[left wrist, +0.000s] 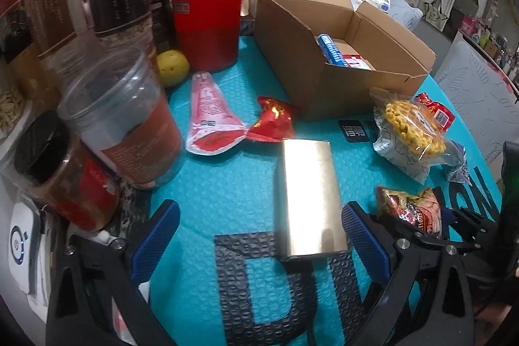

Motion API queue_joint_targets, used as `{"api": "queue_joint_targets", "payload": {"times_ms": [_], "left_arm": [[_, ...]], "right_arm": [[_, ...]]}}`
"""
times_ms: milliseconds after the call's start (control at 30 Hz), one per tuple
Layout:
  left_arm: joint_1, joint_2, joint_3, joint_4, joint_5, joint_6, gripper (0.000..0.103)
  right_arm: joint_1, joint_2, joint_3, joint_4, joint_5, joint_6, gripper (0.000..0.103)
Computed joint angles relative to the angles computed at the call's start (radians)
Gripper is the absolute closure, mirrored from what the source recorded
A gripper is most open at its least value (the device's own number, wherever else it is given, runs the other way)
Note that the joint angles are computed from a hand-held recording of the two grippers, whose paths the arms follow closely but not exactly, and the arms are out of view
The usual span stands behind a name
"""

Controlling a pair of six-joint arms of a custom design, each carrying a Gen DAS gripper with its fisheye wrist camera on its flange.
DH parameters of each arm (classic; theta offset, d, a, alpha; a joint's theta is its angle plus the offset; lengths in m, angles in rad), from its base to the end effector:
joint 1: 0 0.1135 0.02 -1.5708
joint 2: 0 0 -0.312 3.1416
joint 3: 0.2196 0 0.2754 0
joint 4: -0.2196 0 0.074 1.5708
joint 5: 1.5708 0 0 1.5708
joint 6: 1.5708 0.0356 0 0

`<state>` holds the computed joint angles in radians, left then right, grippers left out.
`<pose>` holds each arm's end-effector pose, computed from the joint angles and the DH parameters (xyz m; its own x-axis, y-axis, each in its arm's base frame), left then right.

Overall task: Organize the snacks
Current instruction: 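Grasp the small gold box with the left tool while the right tool grasps the brown cereal packet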

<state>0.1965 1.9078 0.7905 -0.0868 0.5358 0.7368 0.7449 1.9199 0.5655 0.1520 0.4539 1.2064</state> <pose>0.3295 0.0471 0.0950 -0.6702 0.4557 -0.5858 0.6238 0.7735 -0.1121 0.2173 0.1791 0.0582 -0.7052 0.4920 -0.5105 0.4650 0.8645 0.1907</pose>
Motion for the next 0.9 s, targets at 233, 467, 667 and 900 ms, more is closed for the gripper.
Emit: {"api": "queue_joint_targets", "payload": {"times_ms": [233, 467, 667, 900], "left_arm": [[-0.068, 0.026, -0.006, 0.015, -0.019, -0.012, 0.002], [-0.153, 0.055, -0.022, 0.045, -0.075, -0.03, 0.014], [-0.218, 0.079, -0.048, 0.11, -0.138, -0.074, 0.038], [-0.24, 0.084, -0.066, 0.18, -0.184, -0.124, 0.059]], "right_arm": [[0.018, -0.038, -0.086, 0.073, 0.003, 0.011, 0.044], [0.04, -0.084, -0.164, 0.07, 0.019, 0.077, 0.044], [0.041, -0.105, -0.209, 0.082, 0.029, 0.109, 0.044], [0.071, -0.121, -0.248, 0.099, 0.049, 0.154, 0.044]]}}
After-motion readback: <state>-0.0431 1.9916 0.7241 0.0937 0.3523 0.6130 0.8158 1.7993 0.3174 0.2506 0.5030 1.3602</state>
